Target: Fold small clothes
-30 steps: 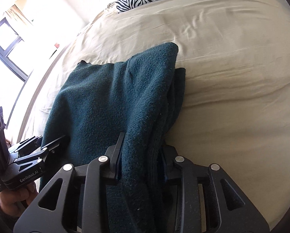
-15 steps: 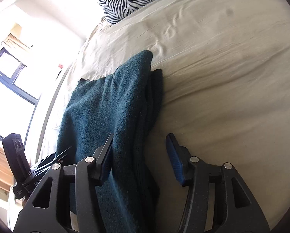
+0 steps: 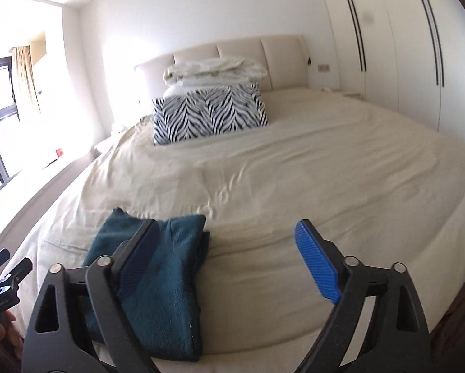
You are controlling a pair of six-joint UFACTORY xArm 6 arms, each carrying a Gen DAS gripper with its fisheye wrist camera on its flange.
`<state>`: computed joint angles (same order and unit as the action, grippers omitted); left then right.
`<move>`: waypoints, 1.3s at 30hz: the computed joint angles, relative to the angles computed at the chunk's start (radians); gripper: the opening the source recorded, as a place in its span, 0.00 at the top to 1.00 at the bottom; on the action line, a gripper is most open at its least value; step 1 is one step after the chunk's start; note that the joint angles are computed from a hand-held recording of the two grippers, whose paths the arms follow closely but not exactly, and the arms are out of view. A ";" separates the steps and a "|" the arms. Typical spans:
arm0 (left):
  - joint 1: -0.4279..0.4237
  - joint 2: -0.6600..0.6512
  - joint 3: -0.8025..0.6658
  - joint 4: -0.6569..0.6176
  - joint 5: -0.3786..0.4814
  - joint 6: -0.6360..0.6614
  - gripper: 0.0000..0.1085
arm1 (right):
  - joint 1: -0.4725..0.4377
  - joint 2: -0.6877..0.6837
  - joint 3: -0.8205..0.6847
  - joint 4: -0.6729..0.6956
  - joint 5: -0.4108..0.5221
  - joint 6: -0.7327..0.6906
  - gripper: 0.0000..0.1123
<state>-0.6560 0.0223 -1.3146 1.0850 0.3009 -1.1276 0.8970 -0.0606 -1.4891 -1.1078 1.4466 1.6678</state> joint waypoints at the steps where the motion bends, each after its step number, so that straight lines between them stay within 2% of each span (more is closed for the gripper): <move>1: -0.006 -0.011 -0.015 0.040 0.025 -0.024 0.05 | 0.035 0.022 -0.038 -0.059 0.066 0.001 0.09; 3: -0.021 -0.040 -0.032 0.112 0.058 -0.069 0.05 | 0.093 0.070 -0.117 -0.168 0.176 -0.025 0.08; 5: -0.027 -0.070 -0.042 0.161 0.053 -0.101 0.05 | 0.122 0.101 -0.184 -0.234 0.204 -0.090 0.08; 7: -0.016 -0.093 -0.054 0.159 0.001 -0.096 0.05 | 0.129 0.121 -0.252 -0.227 0.185 -0.173 0.08; 9: -0.008 -0.106 -0.070 0.095 -0.027 -0.073 0.05 | 0.133 0.140 -0.319 -0.211 0.149 -0.241 0.08; 12: -0.016 -0.122 -0.082 -0.114 0.006 0.061 0.05 | 0.160 0.180 -0.405 -0.250 0.151 -0.277 0.08; 14: -0.028 -0.119 -0.095 -0.138 0.056 0.086 0.05 | 0.171 0.214 -0.466 -0.253 0.162 -0.305 0.08; 16: -0.041 -0.114 -0.093 -0.124 0.100 0.089 0.05 | 0.161 0.254 -0.535 -0.199 0.179 -0.329 0.08; 19: -0.051 -0.094 -0.083 -0.255 0.136 0.201 0.05 | 0.149 0.305 -0.609 -0.085 0.220 -0.328 0.08; 25: -0.074 -0.082 -0.017 -0.414 0.130 0.316 0.05 | 0.137 0.350 -0.626 0.074 0.254 -0.288 0.08; 29: -0.092 -0.063 -0.025 -0.418 0.198 0.322 0.05 | 0.113 0.377 -0.634 0.165 0.299 -0.262 0.08; 33: -0.086 -0.043 -0.032 -0.499 0.246 0.365 0.05 | 0.077 0.355 -0.570 0.265 0.277 -0.214 0.08; 36: -0.084 -0.020 -0.044 -0.541 0.285 0.395 0.05 | 0.072 0.340 -0.520 0.280 0.252 -0.195 0.08; 39: -0.076 -0.010 -0.035 -0.586 0.284 0.420 0.05 | 0.081 0.343 -0.507 0.256 0.240 -0.204 0.08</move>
<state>-0.7324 0.0124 -1.3492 0.4991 0.5845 -0.7075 0.9775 0.2827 -1.9960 -0.8517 1.6870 1.4643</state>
